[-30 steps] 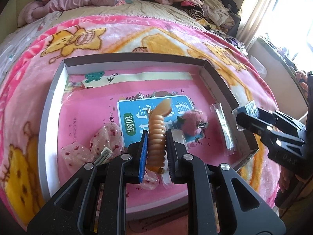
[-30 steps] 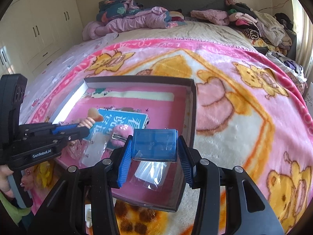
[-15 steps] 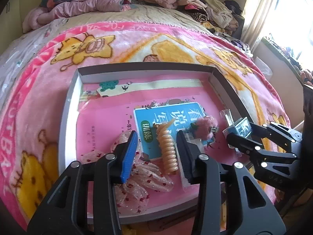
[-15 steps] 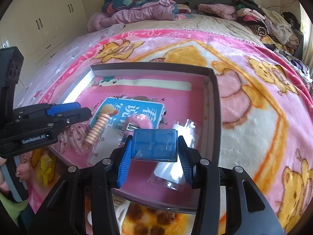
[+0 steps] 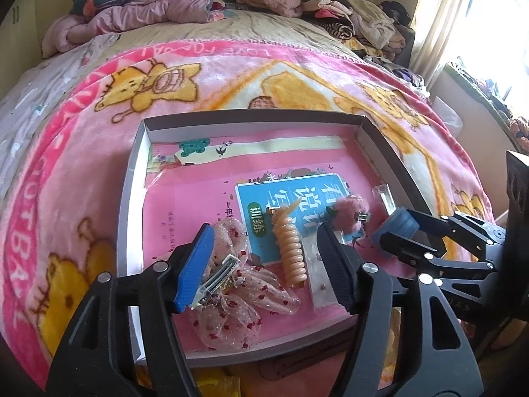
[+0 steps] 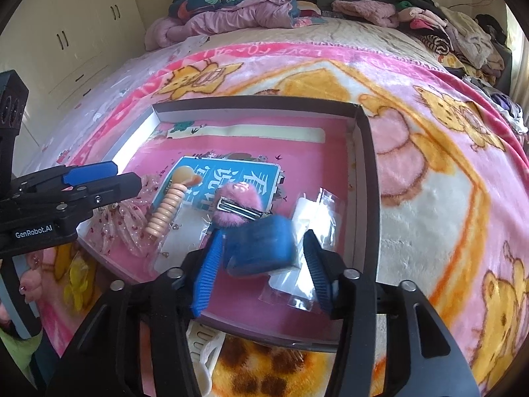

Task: Organize jewelry
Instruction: 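Carry the blue case and coiled hair tie into the box and open both tools, then withdraw both tools from the box toward the remaining items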

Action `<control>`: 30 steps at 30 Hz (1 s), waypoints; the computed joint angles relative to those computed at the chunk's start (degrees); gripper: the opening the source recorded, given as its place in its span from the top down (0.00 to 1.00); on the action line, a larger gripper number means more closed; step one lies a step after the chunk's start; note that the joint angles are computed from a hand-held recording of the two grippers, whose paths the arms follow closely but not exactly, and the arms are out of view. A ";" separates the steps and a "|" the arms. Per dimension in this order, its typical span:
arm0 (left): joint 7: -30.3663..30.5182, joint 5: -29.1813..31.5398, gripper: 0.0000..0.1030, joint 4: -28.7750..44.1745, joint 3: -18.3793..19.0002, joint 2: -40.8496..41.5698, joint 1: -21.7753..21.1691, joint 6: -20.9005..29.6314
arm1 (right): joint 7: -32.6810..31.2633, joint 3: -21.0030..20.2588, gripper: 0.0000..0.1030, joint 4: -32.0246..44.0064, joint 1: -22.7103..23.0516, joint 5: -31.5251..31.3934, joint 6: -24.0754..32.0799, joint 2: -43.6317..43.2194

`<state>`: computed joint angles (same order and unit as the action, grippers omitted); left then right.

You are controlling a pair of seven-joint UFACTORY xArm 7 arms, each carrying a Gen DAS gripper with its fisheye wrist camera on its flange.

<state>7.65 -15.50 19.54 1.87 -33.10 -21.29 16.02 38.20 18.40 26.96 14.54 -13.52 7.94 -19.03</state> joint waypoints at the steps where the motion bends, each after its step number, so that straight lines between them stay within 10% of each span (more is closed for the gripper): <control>1: -0.17 0.09 0.45 0.04 -0.08 -0.06 0.17 0.23 | 0.17 0.09 0.49 -0.18 -0.11 -0.08 0.02 -0.35; 30: -7.15 5.62 0.11 -4.53 -2.40 -17.05 6.00 7.49 | 3.76 3.67 0.19 -4.38 0.06 0.28 5.60 -16.54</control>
